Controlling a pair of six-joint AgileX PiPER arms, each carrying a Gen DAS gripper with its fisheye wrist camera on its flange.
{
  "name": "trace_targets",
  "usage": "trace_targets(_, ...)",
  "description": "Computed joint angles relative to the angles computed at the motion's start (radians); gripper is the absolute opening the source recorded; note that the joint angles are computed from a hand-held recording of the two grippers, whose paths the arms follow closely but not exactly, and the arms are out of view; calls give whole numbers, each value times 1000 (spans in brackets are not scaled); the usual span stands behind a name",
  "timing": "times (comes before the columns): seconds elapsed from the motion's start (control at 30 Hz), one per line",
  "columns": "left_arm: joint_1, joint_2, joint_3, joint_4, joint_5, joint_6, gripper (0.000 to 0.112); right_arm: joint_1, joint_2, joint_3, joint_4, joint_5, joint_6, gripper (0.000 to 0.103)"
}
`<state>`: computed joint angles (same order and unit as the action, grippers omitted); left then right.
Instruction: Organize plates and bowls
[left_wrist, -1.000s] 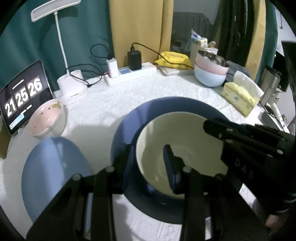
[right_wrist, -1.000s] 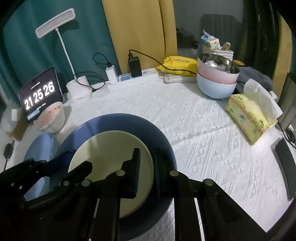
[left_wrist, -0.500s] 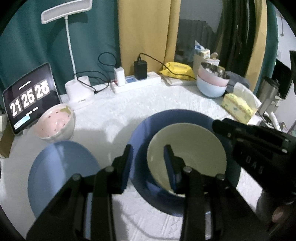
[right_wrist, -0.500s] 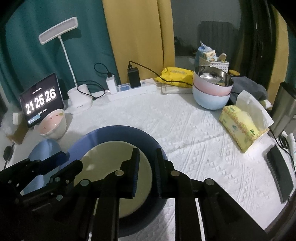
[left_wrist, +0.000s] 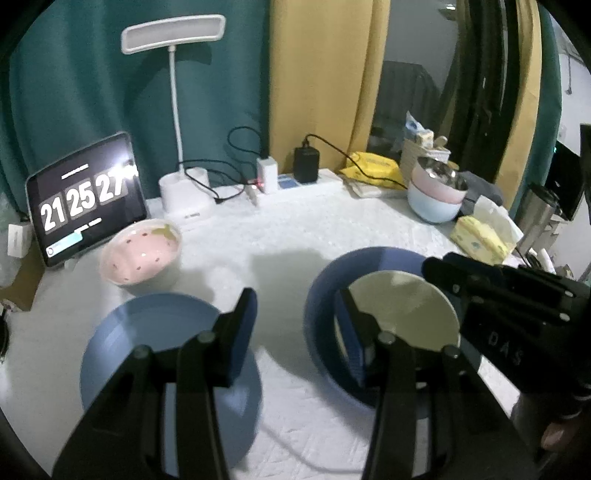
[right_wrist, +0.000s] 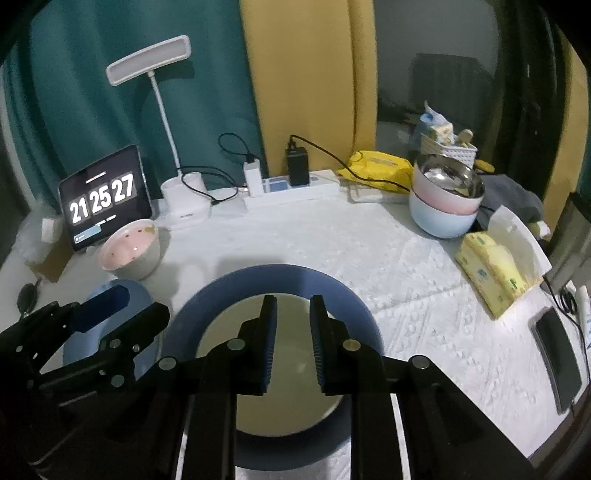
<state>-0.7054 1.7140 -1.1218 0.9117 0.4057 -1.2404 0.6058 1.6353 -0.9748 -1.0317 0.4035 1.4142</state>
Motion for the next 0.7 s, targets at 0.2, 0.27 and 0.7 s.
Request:
trace_targets(0.2, 36, -43, 43, 71, -10, -59, 46, 38, 29, -57, 38, 40, -44, 20)
trace_targets(0.27, 53, -55, 56, 79, -19, -64, 46, 48, 40, -76, 45, 50, -55, 20)
trace_targets(0.7, 177, -121, 131, 96, -75, -50, 46, 109, 144, -223, 124, 101, -159, 20)
